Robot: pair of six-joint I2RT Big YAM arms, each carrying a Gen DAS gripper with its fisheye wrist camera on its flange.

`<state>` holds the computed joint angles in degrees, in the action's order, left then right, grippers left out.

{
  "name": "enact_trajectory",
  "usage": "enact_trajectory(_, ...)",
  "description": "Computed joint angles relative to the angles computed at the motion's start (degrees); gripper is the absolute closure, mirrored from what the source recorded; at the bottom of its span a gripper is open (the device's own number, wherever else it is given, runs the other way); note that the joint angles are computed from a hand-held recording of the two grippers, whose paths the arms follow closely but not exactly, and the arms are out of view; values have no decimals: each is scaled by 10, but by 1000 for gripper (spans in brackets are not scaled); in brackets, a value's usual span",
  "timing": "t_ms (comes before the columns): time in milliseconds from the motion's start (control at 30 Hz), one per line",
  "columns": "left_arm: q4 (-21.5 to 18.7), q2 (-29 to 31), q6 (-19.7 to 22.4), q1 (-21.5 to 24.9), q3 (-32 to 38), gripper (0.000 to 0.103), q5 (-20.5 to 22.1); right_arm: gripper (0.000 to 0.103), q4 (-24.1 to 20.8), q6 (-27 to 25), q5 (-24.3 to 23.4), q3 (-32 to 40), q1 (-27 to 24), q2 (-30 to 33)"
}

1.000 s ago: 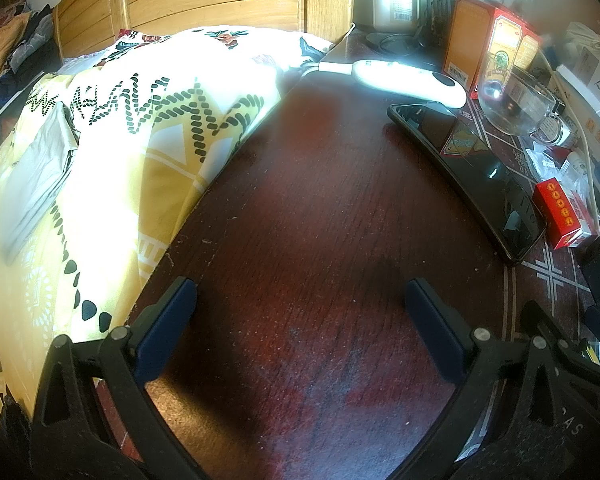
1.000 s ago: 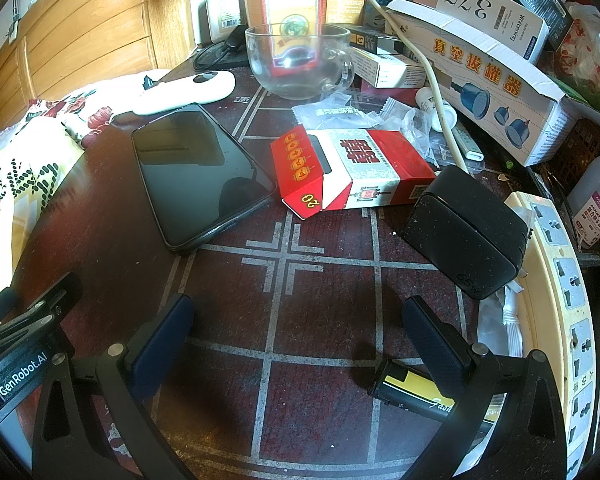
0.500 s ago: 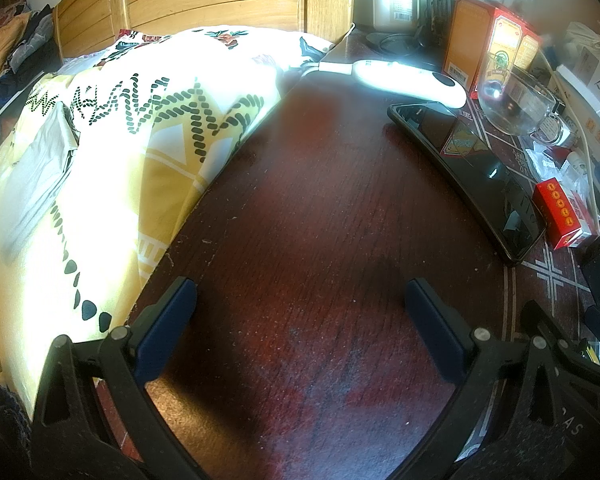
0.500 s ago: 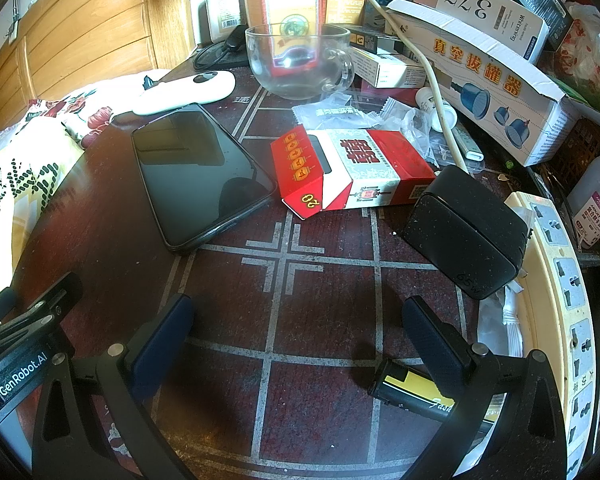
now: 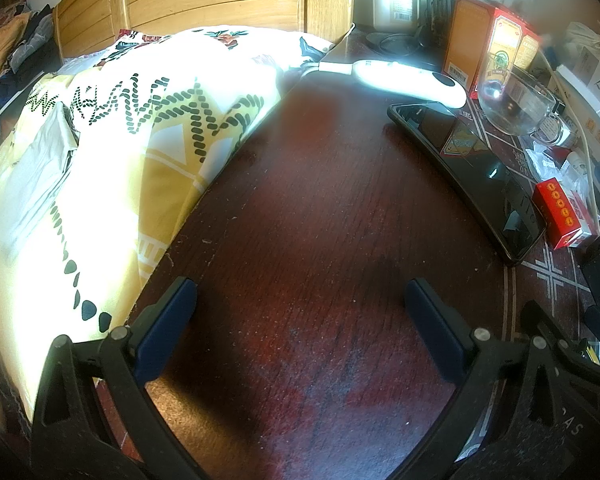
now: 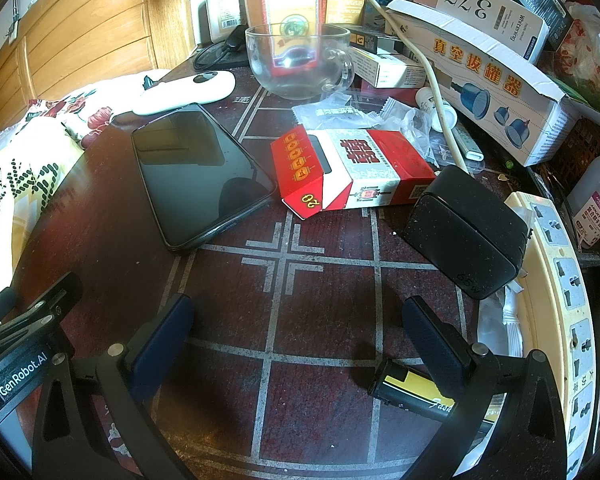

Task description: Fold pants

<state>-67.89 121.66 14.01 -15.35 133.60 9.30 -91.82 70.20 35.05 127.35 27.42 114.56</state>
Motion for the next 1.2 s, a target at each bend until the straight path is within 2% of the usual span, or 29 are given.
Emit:
enact_trajectory(1033,-2,1,0,0,2,0,0,0,1,0,1,-1,0,0)
enact_trajectory(1067,-5,3,2,0,7,0,1,0,1,-1,1,-1,0,0)
enact_trajectory(1133,-38,22,19,0,43,0,8,0,4,-6,0,-2,0,-1)
enact_trajectory(1200,-42,17,26,3,39,0,12,0,30,-49,-14,-13,-3,-9)
